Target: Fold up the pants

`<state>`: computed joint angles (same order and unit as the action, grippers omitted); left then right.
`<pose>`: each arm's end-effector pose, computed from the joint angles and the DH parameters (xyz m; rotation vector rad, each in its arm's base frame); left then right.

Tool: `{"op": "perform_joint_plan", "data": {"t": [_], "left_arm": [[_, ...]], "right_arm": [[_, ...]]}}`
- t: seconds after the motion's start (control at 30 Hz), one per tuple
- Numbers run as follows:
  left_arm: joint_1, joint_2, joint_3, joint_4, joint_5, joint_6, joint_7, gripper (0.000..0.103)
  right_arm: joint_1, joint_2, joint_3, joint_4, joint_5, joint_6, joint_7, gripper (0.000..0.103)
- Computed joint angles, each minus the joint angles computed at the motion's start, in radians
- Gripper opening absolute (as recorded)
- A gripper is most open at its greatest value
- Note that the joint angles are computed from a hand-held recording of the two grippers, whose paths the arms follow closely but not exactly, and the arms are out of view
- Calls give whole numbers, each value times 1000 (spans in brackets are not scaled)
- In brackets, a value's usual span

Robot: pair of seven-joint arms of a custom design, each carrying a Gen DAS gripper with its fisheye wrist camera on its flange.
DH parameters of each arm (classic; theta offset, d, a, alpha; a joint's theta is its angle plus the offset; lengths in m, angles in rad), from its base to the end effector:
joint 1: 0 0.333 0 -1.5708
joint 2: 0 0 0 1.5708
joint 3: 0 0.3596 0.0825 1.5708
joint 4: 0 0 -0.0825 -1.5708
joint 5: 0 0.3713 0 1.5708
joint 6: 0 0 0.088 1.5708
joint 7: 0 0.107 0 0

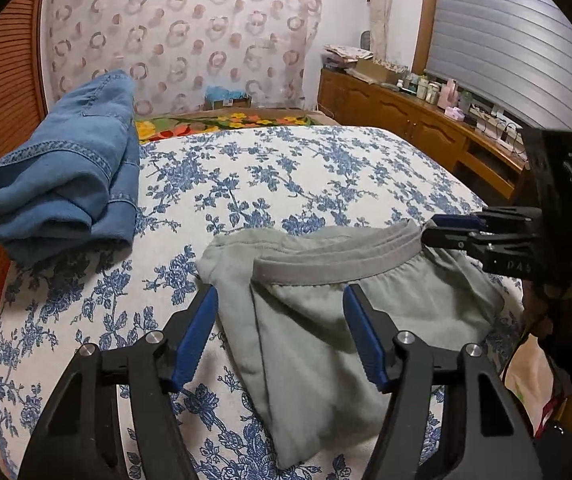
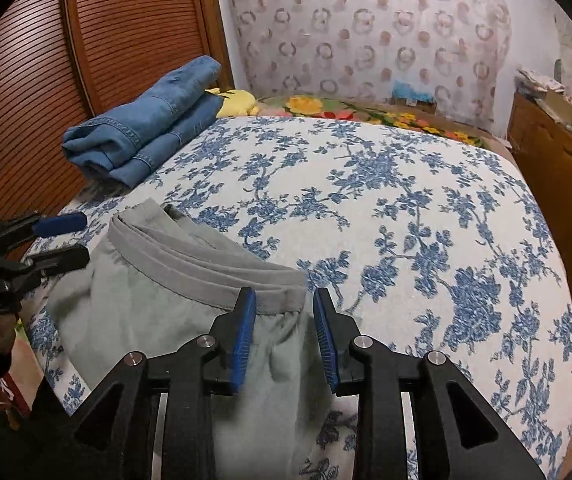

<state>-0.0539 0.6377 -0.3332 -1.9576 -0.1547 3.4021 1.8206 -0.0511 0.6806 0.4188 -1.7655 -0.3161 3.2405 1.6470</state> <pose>0.6497 -0.2067 0.3027 -1.4982 2.0780 -1.0036 0.6901 0.2275 0.3522 -1.9388 1.2593 -0.4664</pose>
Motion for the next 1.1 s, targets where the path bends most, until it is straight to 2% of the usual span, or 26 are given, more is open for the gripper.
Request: {"op": "perform_joint_plan", "data": {"t": [0.1, 0.13, 0.2, 0.27, 0.33, 0.37, 0.63, 0.77, 0.87, 0.93, 0.97, 1.03, 1.1], "left_arm": [[5, 4, -6, 2, 4, -3, -1, 66], [20, 5, -21, 0, 13, -3, 1, 66], [17, 5, -18, -1, 14, -2, 1, 65], [16, 6, -17, 1, 14, -3, 0, 64], [9, 7, -9, 2, 7, -1, -4, 64], [7, 8, -6, 3, 5, -2, -5, 64], [-33, 15, 43, 33, -26, -37, -7, 64], [-52, 22, 66, 53, -44, -55, -2, 64], [-63, 28, 77, 66, -54, -63, 2, 64], [-69, 32, 82, 73, -59, -69, 5, 64], [-73, 33, 85, 76, -62, -72, 7, 64], [-78, 35, 91, 81, -66, -78, 10, 64], [-80, 36, 93, 85, -69, -83, 14, 64]], "right_arm": [[7, 15, 0, 30, 3, -33, -19, 28], [2, 17, 7, 31, 8, -33, -26, 14], [-6, 20, 14, 25, 18, -13, -32, 7], [0, 17, -5, 9, 25, 56, -9, 6], [69, 0, -98, 3, 40, 94, 45, 6], [86, -3, -123, 0, 38, 109, 63, 6], [30, 27, -61, 28, -45, 58, 121, 6], [33, 15, -67, 24, -49, 50, 132, 7], [55, -3, -97, 8, -54, 62, 136, 10], [75, -17, -124, -7, -54, 75, 143, 20], [65, -20, -114, -17, -61, 83, 145, 24], [45, -27, -96, -36, -73, 92, 153, 40], [56, -42, -115, -60, -75, 100, 170, 45]]}}
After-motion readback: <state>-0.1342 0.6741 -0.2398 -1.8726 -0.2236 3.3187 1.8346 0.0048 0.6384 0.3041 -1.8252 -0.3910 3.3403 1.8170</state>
